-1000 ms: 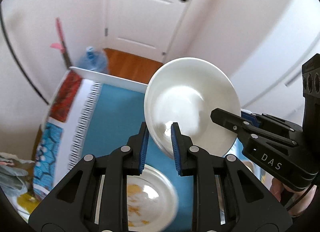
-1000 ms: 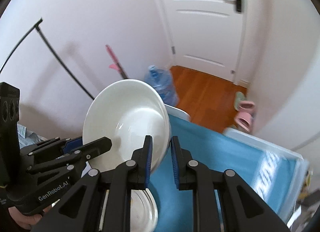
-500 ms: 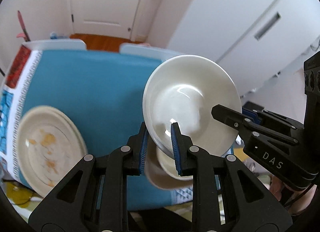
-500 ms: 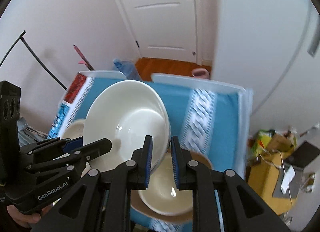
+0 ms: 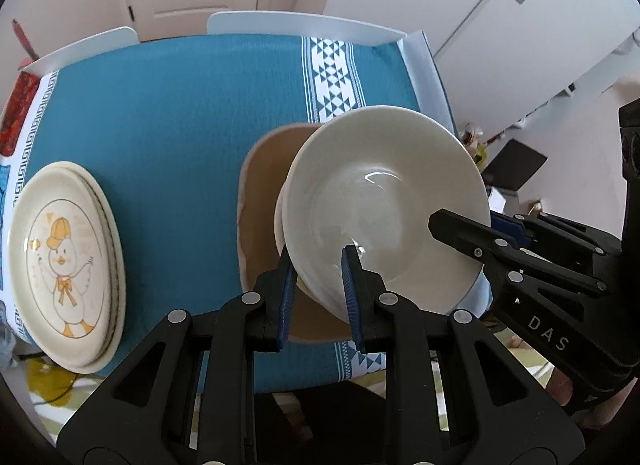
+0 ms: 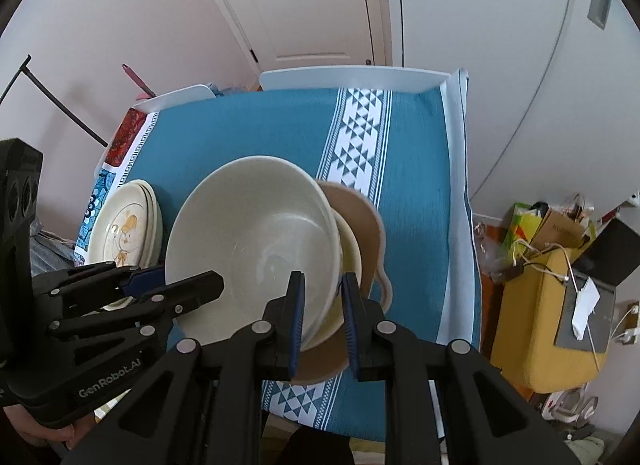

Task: Organize plates and bowls
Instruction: 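Carry the white bowl with both tools and lower it into the cream bowl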

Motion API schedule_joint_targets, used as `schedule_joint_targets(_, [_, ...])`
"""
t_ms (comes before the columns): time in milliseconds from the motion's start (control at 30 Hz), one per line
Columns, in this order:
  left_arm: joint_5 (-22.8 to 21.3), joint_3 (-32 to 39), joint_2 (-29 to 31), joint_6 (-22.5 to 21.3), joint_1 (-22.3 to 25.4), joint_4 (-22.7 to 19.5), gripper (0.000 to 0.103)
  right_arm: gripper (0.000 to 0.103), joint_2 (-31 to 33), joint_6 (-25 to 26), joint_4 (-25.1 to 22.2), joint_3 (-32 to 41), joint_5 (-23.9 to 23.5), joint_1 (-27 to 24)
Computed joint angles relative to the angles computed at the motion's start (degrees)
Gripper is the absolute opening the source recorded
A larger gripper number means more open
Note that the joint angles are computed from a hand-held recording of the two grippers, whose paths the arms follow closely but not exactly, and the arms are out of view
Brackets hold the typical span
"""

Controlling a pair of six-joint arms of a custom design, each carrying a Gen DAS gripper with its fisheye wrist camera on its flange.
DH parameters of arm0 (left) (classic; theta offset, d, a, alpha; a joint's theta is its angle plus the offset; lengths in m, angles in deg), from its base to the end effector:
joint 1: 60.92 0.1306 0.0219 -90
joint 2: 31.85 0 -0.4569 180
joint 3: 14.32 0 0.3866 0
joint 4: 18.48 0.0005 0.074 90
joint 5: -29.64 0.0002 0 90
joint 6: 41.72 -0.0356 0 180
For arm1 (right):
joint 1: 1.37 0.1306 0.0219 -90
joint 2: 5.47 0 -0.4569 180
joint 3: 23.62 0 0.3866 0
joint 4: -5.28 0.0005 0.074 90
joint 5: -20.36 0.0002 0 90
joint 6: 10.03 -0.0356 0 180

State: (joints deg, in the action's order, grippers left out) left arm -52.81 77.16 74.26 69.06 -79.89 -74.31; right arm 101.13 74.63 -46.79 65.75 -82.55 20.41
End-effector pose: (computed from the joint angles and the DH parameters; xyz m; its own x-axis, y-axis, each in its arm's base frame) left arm 0.5271 -0.1866 0.3688 -0.9623 -0.0411 -0.2688 0.0240 0.9718 -0.2344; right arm 0.5172 0.2147 0.3522 -0.9054 -0.2641 -0.3325 -0.3523 0.9043 0.2410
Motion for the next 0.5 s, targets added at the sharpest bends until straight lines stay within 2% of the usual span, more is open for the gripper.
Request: schedule_joint_targets(500, [-3.81, 1.91, 2.06, -2.98, -0.82, -2.51, 0.02, 0.017, 0.87, 0.41, 0.68, -1.11, 0.95, 0.78])
